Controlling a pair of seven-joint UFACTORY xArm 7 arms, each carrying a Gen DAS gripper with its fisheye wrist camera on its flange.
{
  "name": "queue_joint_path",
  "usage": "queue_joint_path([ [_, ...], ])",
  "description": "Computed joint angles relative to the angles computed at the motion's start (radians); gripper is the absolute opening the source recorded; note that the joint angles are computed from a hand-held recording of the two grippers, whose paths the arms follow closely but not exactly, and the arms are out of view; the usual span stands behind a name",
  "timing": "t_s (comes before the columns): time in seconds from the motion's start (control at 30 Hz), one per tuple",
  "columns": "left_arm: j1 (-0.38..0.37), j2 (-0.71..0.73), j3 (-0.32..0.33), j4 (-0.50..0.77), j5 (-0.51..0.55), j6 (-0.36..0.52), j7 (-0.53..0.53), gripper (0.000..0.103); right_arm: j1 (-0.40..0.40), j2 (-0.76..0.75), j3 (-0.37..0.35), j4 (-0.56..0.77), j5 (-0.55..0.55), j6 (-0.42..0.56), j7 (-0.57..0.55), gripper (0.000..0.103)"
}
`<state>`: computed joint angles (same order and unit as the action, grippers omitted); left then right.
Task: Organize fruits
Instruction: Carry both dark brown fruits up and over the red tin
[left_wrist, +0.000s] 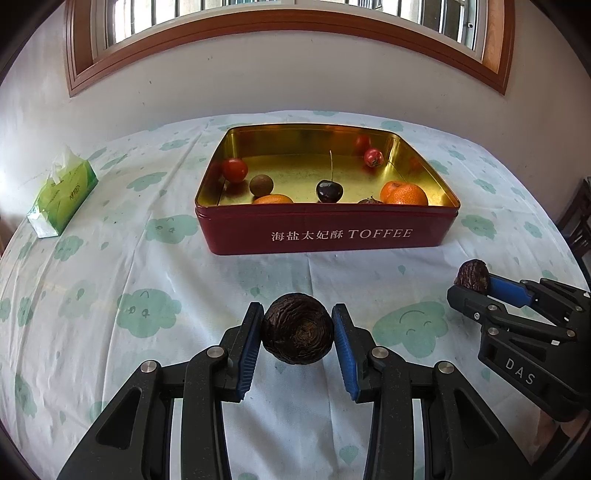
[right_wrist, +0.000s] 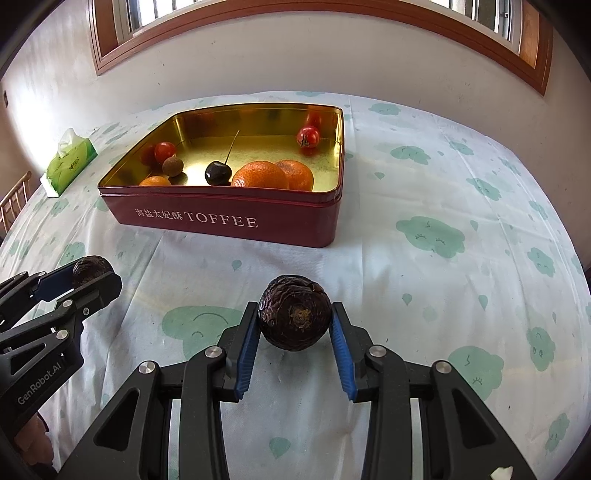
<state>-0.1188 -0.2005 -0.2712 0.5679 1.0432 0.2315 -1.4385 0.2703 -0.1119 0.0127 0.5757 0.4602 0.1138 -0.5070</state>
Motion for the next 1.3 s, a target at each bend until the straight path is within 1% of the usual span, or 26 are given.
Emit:
queue_joint_path([
  [0.1, 0.000, -0.029, 0.002, -0.018, -0.018, -0.008, 0.010, 0.039, 0.010, -0.031, -0.009, -0.010, 0.018, 0.011, -0.012, 0.035],
  [0.2, 0.010, -0.060, -0.006, -0.033, -0.045, -0.014, 0.029, 0.039, 0.013, -0.057, -0.011, -0.016, 0.004, 0.017, -0.002, 0.035],
  [0.33, 0.038, -0.100, -0.029, -0.046, -0.077, -0.020, 0.059, 0.039, 0.029, -0.083, -0.022, -0.012, -0.011, 0.024, 0.012, 0.035],
  [0.4, 0.055, -0.112, -0.040, -0.046, -0.094, -0.024, 0.079, 0.039, 0.045, -0.090, -0.035, -0.004, 0.001, 0.033, 0.004, 0.035],
  [0.47, 0.076, -0.120, -0.054, -0.041, -0.104, -0.029, 0.093, 0.039, 0.046, -0.092, -0.032, 0.004, -0.007, 0.030, 0.009, 0.035],
  [0.63, 0.114, -0.110, -0.061, -0.018, -0.151, -0.055, 0.147, 0.039, 0.053, -0.076, -0.035, 0.046, -0.011, 0.032, 0.005, 0.035],
  [0.77, 0.160, -0.091, -0.087, 0.015, -0.134, -0.057, 0.148, 0.039, 0.046, -0.050, -0.029, 0.086, -0.006, 0.038, -0.005, 0.035],
  [0.87, 0.177, -0.070, -0.086, 0.042, -0.111, -0.060, 0.141, 0.039, 0.035, -0.025, -0.017, 0.119, -0.008, 0.043, -0.005, 0.035],
  [1.0, 0.183, -0.023, -0.072, 0.090, -0.052, -0.049, 0.111, 0.039, 0.015, 0.015, 0.010, 0.161, -0.023, 0.037, 0.005, 0.035],
  [1.17, 0.143, 0.030, -0.003, 0.130, -0.009, -0.052, 0.096, 0.039, -0.005, 0.064, 0.038, 0.215, -0.014, 0.046, -0.010, 0.035],
  [1.3, 0.107, 0.075, 0.049, 0.160, 0.001, -0.047, 0.100, 0.039, -0.028, 0.113, 0.066, 0.260, -0.044, 0.043, 0.005, 0.035],
])
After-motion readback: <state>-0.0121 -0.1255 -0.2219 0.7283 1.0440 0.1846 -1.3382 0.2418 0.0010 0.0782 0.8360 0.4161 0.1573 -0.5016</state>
